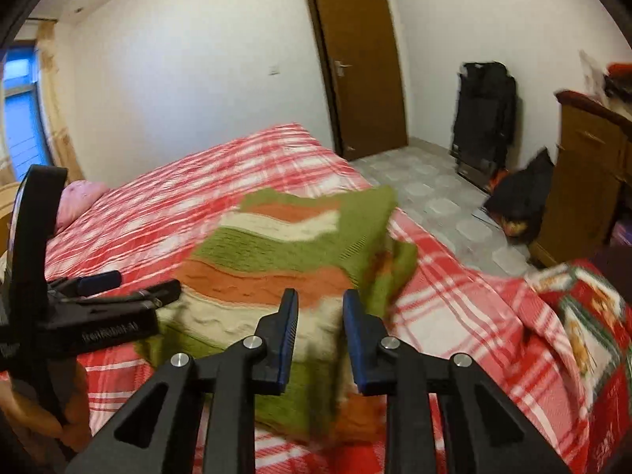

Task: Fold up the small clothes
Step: 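Lay the folded edge down and open the right gripper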

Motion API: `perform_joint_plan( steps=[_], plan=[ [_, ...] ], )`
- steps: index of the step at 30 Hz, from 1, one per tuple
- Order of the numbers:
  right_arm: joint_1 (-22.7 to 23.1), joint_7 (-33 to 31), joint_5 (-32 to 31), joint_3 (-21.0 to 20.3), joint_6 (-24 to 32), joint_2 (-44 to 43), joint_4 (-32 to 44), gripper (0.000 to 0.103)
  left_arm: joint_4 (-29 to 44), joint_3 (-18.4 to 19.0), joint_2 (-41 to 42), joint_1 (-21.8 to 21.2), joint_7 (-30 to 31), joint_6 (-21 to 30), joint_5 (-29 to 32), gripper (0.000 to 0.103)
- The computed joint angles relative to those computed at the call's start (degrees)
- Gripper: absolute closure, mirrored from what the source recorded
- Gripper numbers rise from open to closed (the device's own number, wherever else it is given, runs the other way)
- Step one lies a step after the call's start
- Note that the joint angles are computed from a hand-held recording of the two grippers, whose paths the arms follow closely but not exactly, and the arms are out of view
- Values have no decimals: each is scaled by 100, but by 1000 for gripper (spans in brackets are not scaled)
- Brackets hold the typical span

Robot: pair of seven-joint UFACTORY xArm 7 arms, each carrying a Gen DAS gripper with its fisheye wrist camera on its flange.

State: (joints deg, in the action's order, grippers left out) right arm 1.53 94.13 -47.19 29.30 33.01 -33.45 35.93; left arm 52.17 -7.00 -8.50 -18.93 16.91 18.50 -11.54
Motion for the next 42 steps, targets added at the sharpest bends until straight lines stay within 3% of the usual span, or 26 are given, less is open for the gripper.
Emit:
perform_joint_plan(
  steps=[6, 9, 11, 13, 15, 22, 27, 32, 35, 42],
  plan=[
    [-453, -742, -261, -868, -1235, 1162, 598, 78, 117, -127, 224, 177, -624, 93, 644, 10],
    [-364, -1443, 200, -1370, -1107, 1854, 891, 78, 162, -144, 314, 189, -766, 95, 799, 8],
    [-355, -1343, 205, -1539, -1190, 1971, 805, 79, 162, -185, 362, 220, -961, 26, 1077, 6],
    [-530, -789, -188, -1527, -1310, 1885, 635, 87, 174, -202, 414, 221, -1073, -23, 1251, 4],
    [-628, -394, -339, -1576, -1369, 1895, 591, 87, 210, -226, 492, 220, -1239, -43, 1447, 0],
    [-270, -1006, 33, -1843, -886, 2016, 776, 87, 346, -225, 627, 133, -1360, 180, 1547, 0],
    [48, -1030, 65, -1395, 69, 1360, 594, 87, 233, -179, 504, 132, -1153, 297, 1331, 0],
    [371, -673, -3, -753, 399, 624, 291, 86, 129, -157, 402, 138, -992, 360, 1097, 0],
    [538, -709, 261, -619, 569, 672, 294, 86, 77, -182, 345, 159, -1124, 412, 1229, 0],
    [750, -565, 329, -537, 945, 757, 178, 86, -160, -67, 114, 104, -673, 652, 678, 0]
  ],
)
